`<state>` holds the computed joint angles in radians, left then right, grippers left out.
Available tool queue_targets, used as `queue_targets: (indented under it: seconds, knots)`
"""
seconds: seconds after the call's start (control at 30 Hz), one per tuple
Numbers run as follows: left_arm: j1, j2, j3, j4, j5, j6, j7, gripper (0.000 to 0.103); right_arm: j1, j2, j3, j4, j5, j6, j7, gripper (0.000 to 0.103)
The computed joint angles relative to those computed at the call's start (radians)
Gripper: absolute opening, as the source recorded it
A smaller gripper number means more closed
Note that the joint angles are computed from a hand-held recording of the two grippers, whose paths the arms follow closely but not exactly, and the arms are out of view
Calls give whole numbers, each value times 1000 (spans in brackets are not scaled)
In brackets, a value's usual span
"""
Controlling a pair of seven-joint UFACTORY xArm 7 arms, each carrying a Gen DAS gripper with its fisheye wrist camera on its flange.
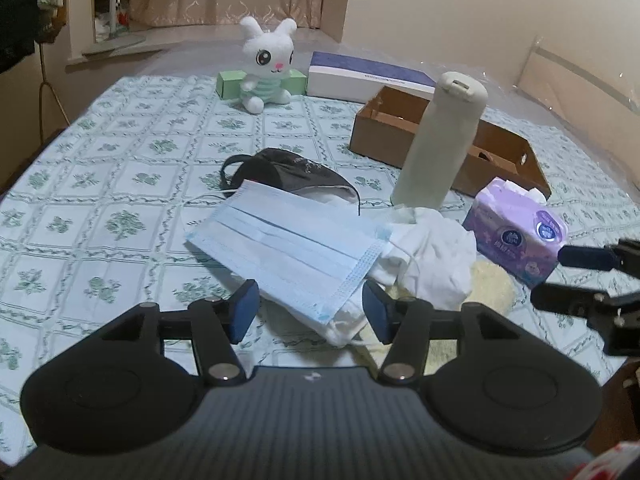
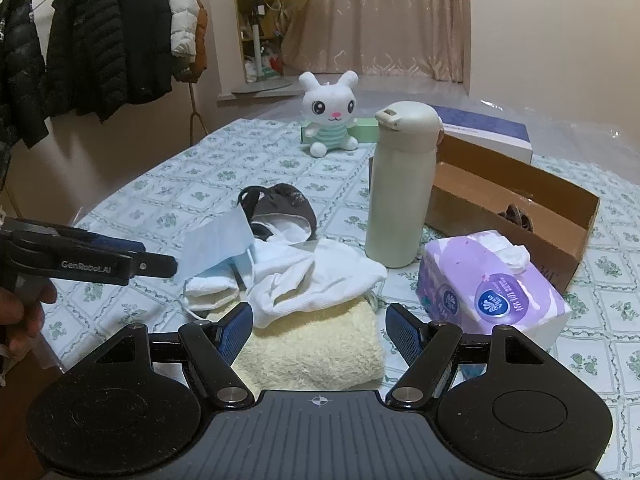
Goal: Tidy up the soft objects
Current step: 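Move both tools back over the blue face mask and white cloth, then grasp the blue face mask with the left gripper while the right gripper grasps the white cloth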
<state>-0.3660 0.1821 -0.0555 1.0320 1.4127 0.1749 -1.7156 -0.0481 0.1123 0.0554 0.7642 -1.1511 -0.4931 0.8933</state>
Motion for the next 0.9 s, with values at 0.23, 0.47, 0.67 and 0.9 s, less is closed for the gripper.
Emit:
queue_targets:
  seconds: [0.23,0.47,0.67,0.9]
  knots:
    - [-21,105,35,105,-52,-39,51,71,-11,61,17,59,-20,23,12,73]
    - [-95,201,73,196,-161,19,292,68,-41,122,54,109,-30,45,24,73]
    - [-136,172,143,173,-120,1,205,32,-61,141,74,127,-41,50,36,73]
    - [-56,27,91,23,-94,-5,214,8,-55,126,77,116,-38,38,39,73]
